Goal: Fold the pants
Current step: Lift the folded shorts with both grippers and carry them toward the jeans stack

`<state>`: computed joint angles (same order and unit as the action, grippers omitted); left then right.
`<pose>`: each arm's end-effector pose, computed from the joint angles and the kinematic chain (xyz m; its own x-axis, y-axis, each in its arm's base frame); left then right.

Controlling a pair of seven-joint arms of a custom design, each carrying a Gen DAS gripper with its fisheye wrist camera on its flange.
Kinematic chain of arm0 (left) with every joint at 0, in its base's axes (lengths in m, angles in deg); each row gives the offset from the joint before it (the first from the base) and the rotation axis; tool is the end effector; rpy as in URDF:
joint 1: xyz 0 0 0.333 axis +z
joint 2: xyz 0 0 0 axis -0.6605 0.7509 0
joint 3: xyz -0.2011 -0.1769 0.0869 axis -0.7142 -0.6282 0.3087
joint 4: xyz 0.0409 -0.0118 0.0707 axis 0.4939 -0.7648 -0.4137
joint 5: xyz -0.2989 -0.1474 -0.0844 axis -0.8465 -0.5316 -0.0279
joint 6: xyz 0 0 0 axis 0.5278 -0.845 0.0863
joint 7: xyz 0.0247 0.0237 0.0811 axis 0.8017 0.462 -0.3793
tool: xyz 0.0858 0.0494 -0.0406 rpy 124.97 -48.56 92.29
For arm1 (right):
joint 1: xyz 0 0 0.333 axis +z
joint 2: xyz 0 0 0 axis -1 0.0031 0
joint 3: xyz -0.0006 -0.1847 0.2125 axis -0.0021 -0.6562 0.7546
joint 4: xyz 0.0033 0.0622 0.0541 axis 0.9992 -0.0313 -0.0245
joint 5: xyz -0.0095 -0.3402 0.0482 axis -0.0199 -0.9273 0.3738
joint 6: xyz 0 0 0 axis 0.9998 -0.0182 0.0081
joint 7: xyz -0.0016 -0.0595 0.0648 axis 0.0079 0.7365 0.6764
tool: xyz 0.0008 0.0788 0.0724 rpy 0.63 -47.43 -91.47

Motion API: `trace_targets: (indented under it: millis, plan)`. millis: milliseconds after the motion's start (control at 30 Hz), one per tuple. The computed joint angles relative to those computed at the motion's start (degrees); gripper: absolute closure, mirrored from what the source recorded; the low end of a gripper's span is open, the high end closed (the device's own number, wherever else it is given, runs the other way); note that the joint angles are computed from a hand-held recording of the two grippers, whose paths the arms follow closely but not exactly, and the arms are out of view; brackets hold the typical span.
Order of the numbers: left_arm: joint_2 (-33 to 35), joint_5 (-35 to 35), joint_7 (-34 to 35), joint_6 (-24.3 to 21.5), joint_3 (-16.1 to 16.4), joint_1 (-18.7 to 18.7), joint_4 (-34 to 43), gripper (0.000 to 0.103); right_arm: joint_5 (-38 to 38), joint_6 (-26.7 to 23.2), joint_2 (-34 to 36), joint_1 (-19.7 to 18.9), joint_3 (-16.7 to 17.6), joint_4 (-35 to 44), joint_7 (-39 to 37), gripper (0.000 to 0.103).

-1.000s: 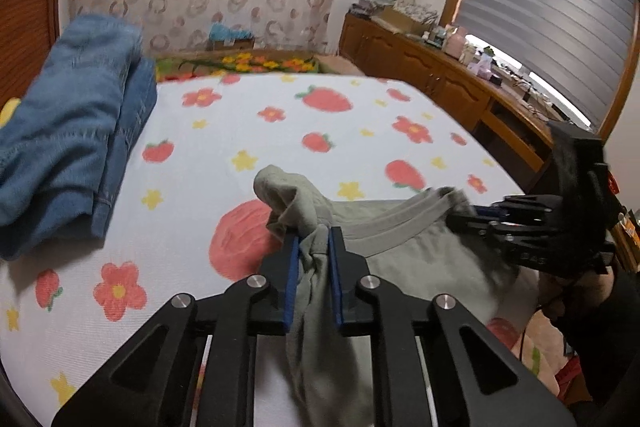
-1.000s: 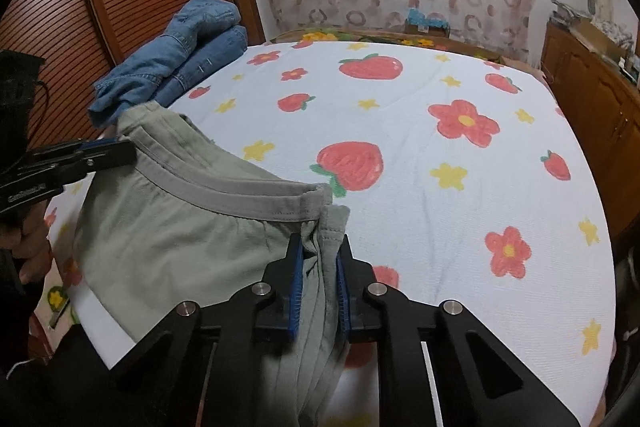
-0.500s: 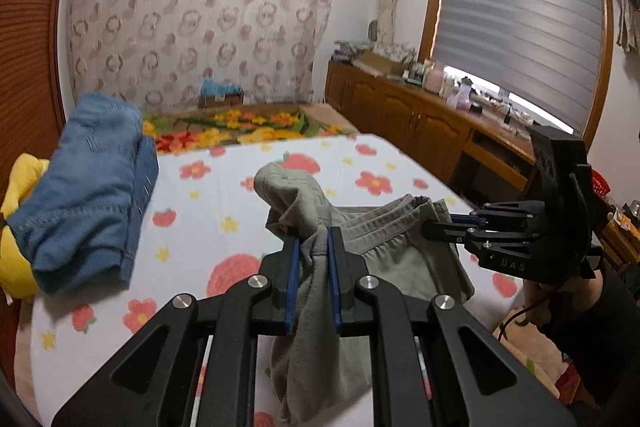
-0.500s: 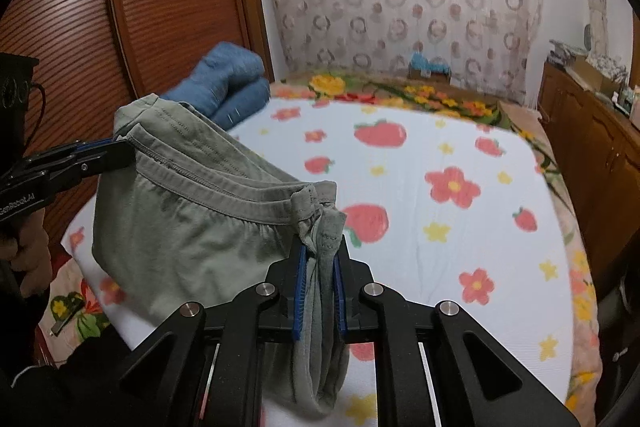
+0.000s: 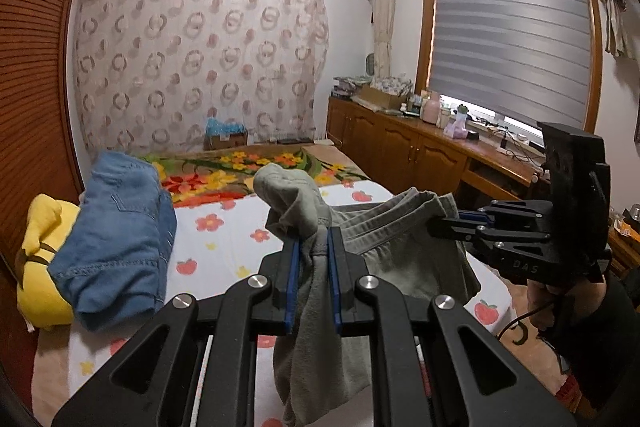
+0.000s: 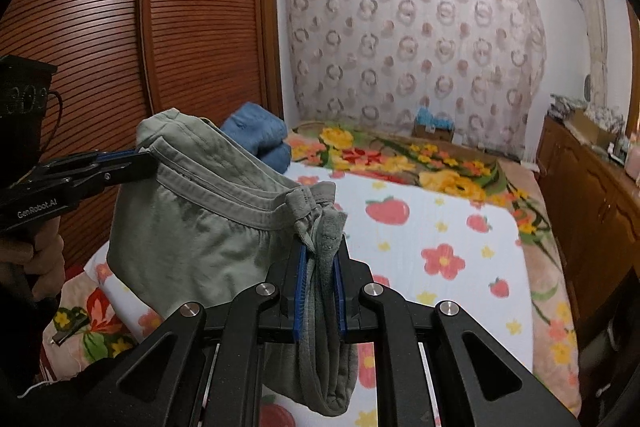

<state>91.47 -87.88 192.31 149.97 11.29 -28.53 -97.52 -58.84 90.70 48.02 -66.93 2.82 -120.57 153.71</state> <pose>0.6406 -0.0175 0.5991 -0.7777 -0.6217 0.0926 -0.3240 0.2703 -0.9066 0.5336 0.2643 0.6170 0.0177 -0.9998 -0.0069 -0.3920 -0.0006 -0.9200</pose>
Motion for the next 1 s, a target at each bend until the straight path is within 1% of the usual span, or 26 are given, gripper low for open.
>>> trace_targets:
  millis: [133, 333, 533, 733, 867, 967, 1000]
  plan:
    - [0.42, 0.24, -0.33, 0.43, -0.02, 0.08, 1.07, 0.089, -1.53, -0.51, -0.11, 0.37, 0.19, 0.64, -0.15, 0.091]
    - [0.58, -0.28, -0.06, 0.91, -0.15, 0.66, 1.67, 0.089, -3.33, 0.06, -0.12, 0.45, 0.22, 0.57, 0.52, 0.091]
    - [2.08, 0.31, -1.01, 1.08, -0.32, 1.2, 3.45, 0.089, -2.35, 1.61, 0.72, 0.05, -0.09, 1.16, -1.05, 0.091]
    - [5.47, 3.18, -3.97, 1.4, -0.91, 1.39, 7.58, 0.089, 2.2, 3.19, 3.43, -0.1, -1.17, 4.12, -6.52, 0.091]
    - [9.85, 6.81, -7.23, 1.53, -1.82, 1.34, 13.27, 0.089, 7.97, 3.64, 6.81, 0.07, -2.16, 8.51, -13.44, 0.091]
    - [12.21, 9.22, -9.01, 1.67, -2.9, 1.56, 16.47, 0.089, 11.63, 3.9, 9.31, 0.56, -3.53, 11.94, -17.65, 0.091]
    - [13.85, 10.56, -10.39, 1.34, -3.05, 1.3, 19.01, 0.089, 13.33, 3.99, 10.22, 0.53, -3.78, 13.28, -19.34, 0.091]
